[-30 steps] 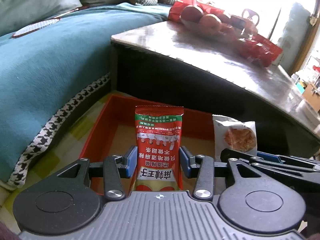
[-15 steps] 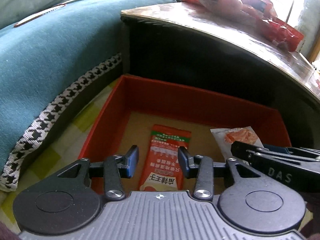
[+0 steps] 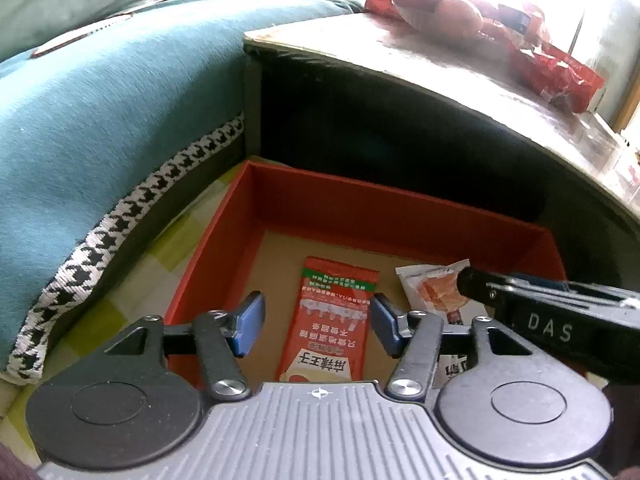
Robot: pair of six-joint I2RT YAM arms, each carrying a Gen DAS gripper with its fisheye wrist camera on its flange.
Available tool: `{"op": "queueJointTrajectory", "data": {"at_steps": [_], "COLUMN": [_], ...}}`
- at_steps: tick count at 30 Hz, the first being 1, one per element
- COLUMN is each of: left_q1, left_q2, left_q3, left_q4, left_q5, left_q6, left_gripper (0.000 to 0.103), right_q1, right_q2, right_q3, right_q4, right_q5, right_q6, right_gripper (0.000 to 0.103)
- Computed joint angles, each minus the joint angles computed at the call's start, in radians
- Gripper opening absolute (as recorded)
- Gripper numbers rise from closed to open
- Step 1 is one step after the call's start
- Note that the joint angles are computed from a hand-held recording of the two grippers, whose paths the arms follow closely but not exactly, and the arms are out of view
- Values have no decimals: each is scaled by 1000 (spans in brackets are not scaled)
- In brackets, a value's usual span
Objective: Organize snacks
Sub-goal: 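Open both tools to release the packets and withdraw from the box, then grasp the waffle cake packet with left tool while right tool grasps the bread bun packet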
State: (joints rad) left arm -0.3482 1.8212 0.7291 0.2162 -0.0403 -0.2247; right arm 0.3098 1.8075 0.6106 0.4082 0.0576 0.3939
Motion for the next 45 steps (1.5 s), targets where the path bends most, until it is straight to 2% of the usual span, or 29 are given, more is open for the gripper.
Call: {"op": "queueJointTrajectory", "data": {"at_steps": [10,23,36,45], "left_q1": [16,44,111,145], "left_q2": [-100,-276,-420,-526], "left_q3": [-76,-206,-330,-413], "left_q4": [-5,-40,-99,-158], "left_q5": [19,54,101,130], "left_q6": [12,28,71,103], "left_gripper": [70,72,74,76], "right_q1": [51,152,272,353], "right_q2": [-155,-374,-495,-502], "right_q3": [-69,-230,-351,-403], "right_q4": [-73,-144,-222,-242], "right_q5": [39,97,151,147], "right_q6": [22,112,206,288], "right_gripper": [50,53,53,54]}}
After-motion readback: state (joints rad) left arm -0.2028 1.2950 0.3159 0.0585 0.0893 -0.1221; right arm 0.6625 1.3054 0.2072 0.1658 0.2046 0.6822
